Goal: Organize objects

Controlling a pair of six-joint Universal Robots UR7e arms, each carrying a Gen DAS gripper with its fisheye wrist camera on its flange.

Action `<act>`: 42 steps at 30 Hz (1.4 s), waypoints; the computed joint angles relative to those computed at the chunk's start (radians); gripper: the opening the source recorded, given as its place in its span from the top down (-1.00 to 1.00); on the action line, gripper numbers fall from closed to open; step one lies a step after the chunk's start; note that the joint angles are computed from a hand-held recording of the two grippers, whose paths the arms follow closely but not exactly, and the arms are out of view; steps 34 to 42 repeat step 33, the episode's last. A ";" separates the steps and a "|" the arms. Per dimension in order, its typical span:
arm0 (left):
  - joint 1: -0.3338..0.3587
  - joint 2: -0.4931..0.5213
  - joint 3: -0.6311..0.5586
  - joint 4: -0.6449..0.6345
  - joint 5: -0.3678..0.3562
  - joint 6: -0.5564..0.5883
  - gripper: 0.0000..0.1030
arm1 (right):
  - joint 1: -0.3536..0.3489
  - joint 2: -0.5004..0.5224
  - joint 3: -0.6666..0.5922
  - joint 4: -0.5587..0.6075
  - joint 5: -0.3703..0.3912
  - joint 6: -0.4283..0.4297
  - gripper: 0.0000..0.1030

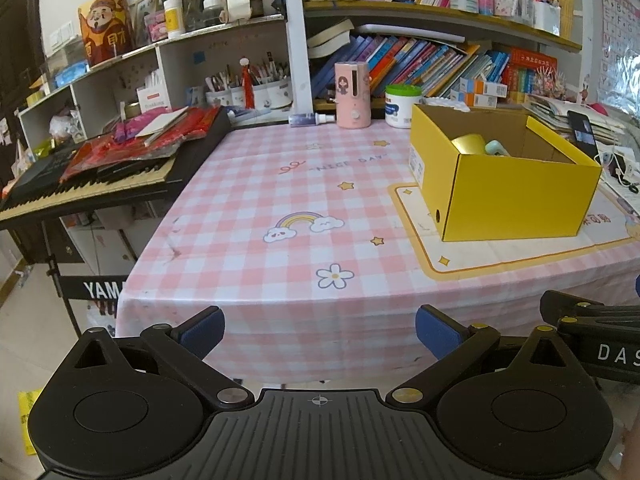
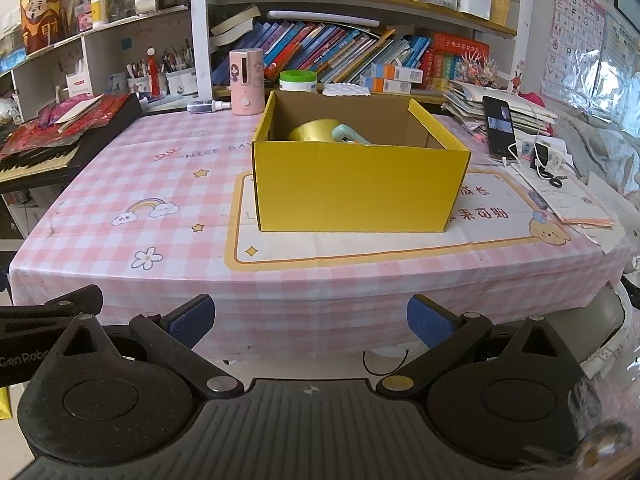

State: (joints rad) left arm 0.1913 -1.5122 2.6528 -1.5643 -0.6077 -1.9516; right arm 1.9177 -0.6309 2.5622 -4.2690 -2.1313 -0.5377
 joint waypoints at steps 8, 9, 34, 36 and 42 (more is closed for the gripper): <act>0.001 0.004 -0.005 0.008 -0.001 -0.008 -0.99 | 0.001 -0.002 0.001 0.002 0.005 -0.004 -1.00; 0.001 0.004 -0.005 0.008 -0.001 -0.008 -0.99 | 0.002 -0.002 0.001 0.002 0.004 -0.004 -1.00; 0.002 -0.004 0.000 0.004 -0.001 -0.028 -0.99 | 0.003 -0.003 -0.003 0.006 0.011 -0.007 -1.00; 0.002 -0.004 0.000 0.004 -0.001 -0.028 -0.99 | 0.003 -0.003 -0.003 0.006 0.011 -0.007 -1.00; 0.002 -0.004 0.000 0.004 -0.001 -0.028 -0.99 | 0.003 -0.003 -0.003 0.006 0.011 -0.007 -1.00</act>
